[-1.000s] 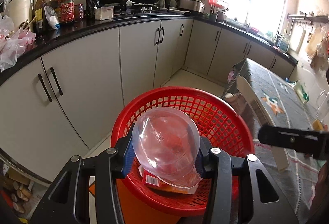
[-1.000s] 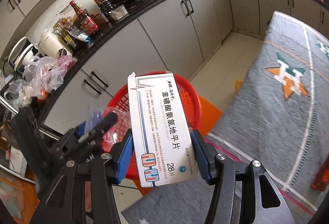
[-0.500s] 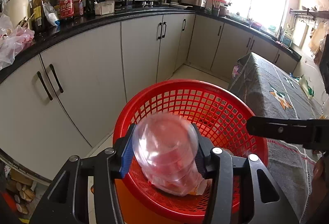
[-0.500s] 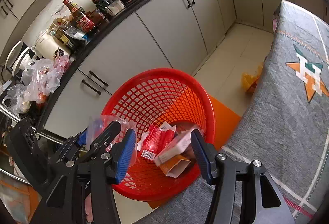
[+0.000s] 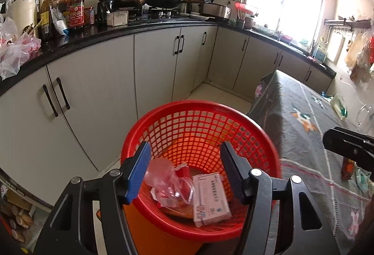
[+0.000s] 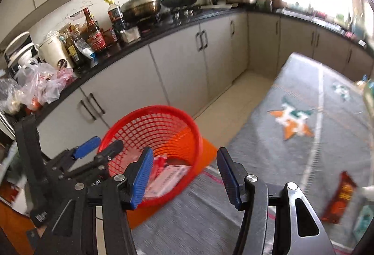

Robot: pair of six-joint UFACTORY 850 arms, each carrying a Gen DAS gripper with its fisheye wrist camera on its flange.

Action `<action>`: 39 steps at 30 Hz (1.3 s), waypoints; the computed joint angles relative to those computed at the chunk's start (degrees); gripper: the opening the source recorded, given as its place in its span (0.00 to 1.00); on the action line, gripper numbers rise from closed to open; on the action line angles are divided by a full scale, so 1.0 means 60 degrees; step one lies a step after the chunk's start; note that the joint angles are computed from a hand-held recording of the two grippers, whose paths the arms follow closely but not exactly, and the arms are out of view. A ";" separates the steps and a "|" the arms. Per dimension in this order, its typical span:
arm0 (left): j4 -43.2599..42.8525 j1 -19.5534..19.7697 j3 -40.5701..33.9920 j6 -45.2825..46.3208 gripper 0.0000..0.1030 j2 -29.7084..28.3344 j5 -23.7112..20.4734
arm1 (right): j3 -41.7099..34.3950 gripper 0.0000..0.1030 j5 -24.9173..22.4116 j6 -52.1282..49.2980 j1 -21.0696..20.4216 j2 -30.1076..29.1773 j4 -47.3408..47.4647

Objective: Collect trash
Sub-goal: 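Move both open tools back over the table toward the remaining trash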

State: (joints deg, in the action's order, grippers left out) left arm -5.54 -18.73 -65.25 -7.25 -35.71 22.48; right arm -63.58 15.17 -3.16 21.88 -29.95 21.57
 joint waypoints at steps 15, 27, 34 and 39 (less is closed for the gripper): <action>0.0377 -0.1139 0.0656 -0.0029 0.59 0.0571 0.0260 | 0.3349 0.62 0.1756 0.1738 -0.0800 0.2042 -0.0686; -0.0336 -0.2447 0.0233 0.1235 0.59 0.0333 -0.0510 | 0.5479 0.62 0.2470 0.2192 -0.2363 0.3468 -0.0322; -0.0656 -0.2905 -0.0024 0.1835 0.60 0.0157 -0.0889 | 0.5620 0.84 0.2067 -0.0426 -0.3816 0.4012 0.2829; -0.0794 -0.3122 -0.0133 0.2212 0.63 0.0109 -0.1115 | 0.5017 0.84 0.0914 0.1145 -0.5370 0.3351 0.0933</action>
